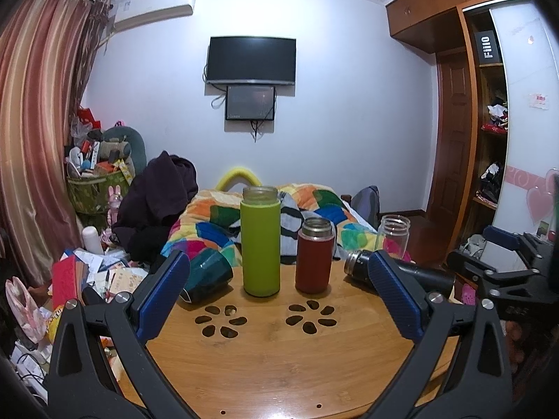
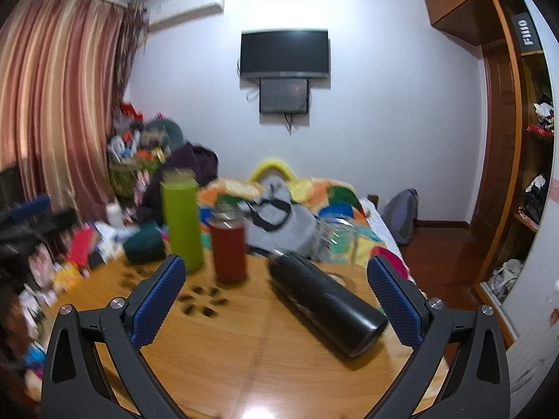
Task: Flip cup upside down
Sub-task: 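Move the right tool to the black tumbler and close around its body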
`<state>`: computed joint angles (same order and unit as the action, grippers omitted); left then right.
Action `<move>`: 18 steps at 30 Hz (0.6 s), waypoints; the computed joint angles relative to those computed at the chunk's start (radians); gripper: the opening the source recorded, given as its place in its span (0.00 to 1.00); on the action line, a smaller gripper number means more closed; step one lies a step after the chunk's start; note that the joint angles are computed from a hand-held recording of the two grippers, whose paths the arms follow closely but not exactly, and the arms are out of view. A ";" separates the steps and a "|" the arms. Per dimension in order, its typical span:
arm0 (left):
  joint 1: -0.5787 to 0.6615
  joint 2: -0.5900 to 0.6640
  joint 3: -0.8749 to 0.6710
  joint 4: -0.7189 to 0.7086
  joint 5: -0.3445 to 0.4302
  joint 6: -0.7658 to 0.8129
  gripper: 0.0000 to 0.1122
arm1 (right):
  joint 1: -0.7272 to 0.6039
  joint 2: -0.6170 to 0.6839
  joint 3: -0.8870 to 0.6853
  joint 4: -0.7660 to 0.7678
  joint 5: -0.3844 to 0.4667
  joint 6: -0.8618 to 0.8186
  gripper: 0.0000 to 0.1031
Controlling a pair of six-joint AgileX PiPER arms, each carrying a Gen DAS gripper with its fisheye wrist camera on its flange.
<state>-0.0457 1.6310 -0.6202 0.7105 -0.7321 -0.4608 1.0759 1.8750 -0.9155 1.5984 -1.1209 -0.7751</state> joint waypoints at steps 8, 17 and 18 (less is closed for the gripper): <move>-0.063 0.067 -0.052 -0.042 0.079 0.037 0.92 | -0.330 0.035 0.121 -0.062 0.322 -0.104 1.00; -0.136 0.136 -0.094 -0.099 0.153 0.119 0.92 | -0.601 0.036 0.233 -0.621 0.643 0.299 0.90; -0.141 0.141 -0.098 -0.097 0.159 0.120 0.92 | -0.608 0.030 0.238 -0.670 0.657 0.338 0.85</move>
